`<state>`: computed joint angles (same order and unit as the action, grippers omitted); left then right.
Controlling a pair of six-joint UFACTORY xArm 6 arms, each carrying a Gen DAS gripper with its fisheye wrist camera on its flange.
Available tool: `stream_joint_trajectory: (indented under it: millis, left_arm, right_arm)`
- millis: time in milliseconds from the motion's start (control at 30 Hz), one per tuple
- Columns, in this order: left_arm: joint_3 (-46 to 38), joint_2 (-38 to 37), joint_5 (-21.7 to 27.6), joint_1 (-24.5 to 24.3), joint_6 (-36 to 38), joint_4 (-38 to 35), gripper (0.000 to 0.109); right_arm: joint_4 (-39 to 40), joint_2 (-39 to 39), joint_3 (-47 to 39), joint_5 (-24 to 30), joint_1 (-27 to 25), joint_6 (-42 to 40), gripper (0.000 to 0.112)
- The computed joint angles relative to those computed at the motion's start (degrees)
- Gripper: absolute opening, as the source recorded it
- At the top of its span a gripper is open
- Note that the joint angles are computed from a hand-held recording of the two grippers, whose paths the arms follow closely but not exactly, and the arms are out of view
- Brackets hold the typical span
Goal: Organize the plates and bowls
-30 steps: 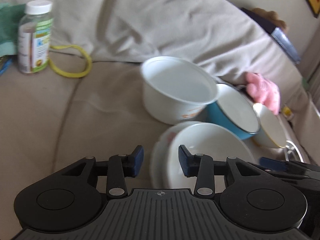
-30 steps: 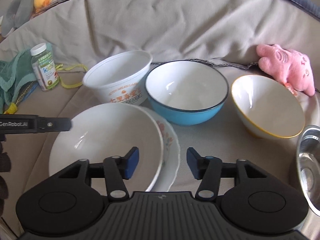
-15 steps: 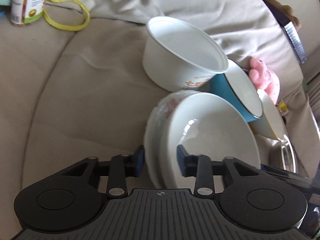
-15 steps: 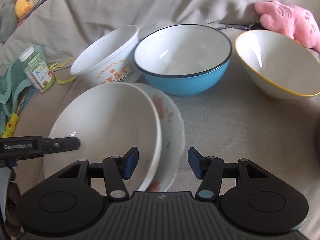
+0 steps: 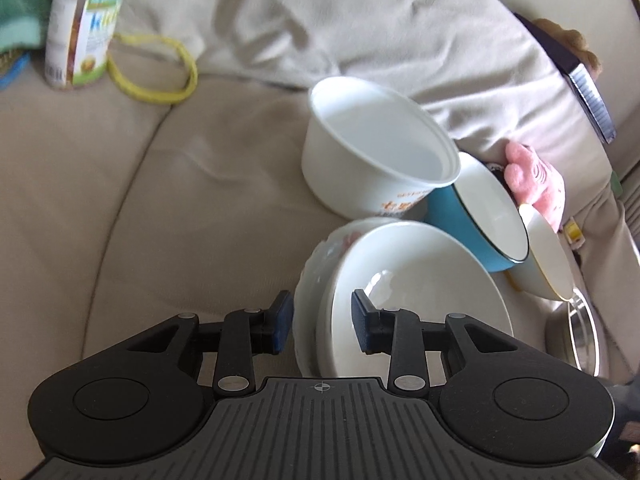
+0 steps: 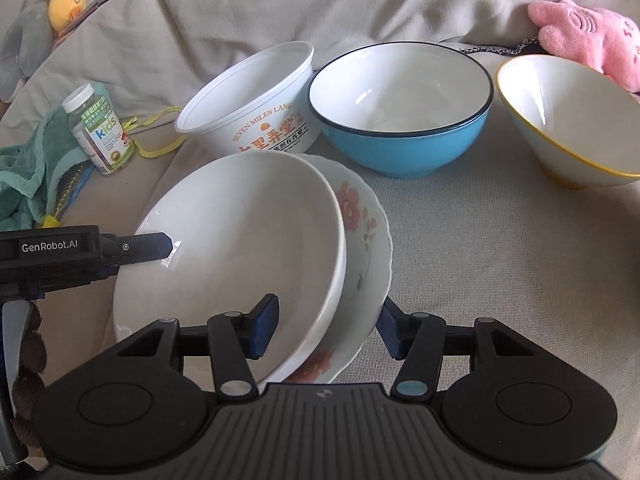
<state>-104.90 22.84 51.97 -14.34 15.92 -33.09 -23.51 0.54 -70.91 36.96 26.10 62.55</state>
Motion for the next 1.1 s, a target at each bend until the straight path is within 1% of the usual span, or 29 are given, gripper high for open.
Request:
stream_joint_trajectory:
  millis: [67,133,167,200,233,300,367,433,533,567,667,733,833,900,1000,1033,1100]
  left_arm:
    - [3.47,-2.69,-5.43,-1.27,0.97,1.51,0.035]
    - [7.98,-6.05,-13.13,-3.09,1.87,3.48,0.035]
    - [9.85,-7.56,-16.41,-4.09,2.39,4.19,0.035]
    - [10.79,-8.58,-18.2,-5.03,2.7,4.46,0.035]
    - [10.81,-9.23,-18.33,-5.96,2.79,4.07,0.035]
    - [9.15,-9.35,-15.2,-7.62,3.82,0.03,0.035]
    - [5.82,-7.95,-9.81,-9.49,3.37,-3.53,0.035]
    - [1.8,-5.39,-5.08,-12.04,0.53,-4.34,0.035]
    - [-5.14,-0.01,-0.42,-16.68,-4.75,-3.35,0.035]
    - [-7.32,1.75,0.66,-18.31,-6.78,-2.34,0.035]
    - [-14.8,7.73,4.15,-22.62,-12.35,-0.39,0.035]
    - [-20.28,11.78,6.45,-24.73,-15.82,1.8,0.035]
    - [-25.72,15.95,7.13,-27.54,-19.54,7.5,0.035]
    - [-30.16,18.72,8.75,-28.96,-21.86,12.8,0.035]
    - [-36.88,23.07,12.04,-30.26,-23.73,17.91,0.035]
    - [-41.14,25.68,13.97,-30.64,-24.28,19.36,0.035]
    - [-45.35,28.3,16.13,-30.91,-23.78,20.5,0.03]
  right_arm:
    - [-3.65,-1.93,0.98,0.89,0.15,2.37,0.054]
    - [-6.33,-5.2,2.93,1.62,-0.11,2.99,0.054]
    - [-7.0,-7.49,4.71,1.15,-0.6,2.59,0.055]
    - [-7.58,-9.85,6.42,1.1,-1.11,2.07,0.055]
    - [-8.92,-12.22,8.0,2.0,-1.54,2.05,0.055]
    - [-11.27,-17.25,11.54,3.55,-2.91,1.29,0.055]
    - [-11.61,-22.92,15.79,4.49,-5.17,-1.55,0.055]
    - [-13.98,-27.92,19.31,6.98,-7.21,-3.38,0.055]
    - [-19.5,-34.13,24.3,9.61,-10.5,-5.2,0.056]
    - [-19.86,-35.68,25.85,8.99,-12.23,-6.16,0.056]
    - [-15.0,-39.11,30.78,3.06,-21.07,-12.84,0.056]
    - [-12.76,-39.06,32.66,0.36,-25.75,-16.24,0.056]
    - [-10.69,-37.69,34.68,-2.62,-31.17,-19.51,0.056]
    - [-7.18,-36.59,35.94,-5.26,-33.76,-22.2,0.056]
    - [-2.12,-35.11,37.36,-8.76,-36.32,-24.47,0.056]
    - [0.02,-34.69,37.7,-9.69,-36.88,-25.56,0.056]
    - [4.65,-34.11,38.47,-11.06,-37.06,-28.4,0.053]
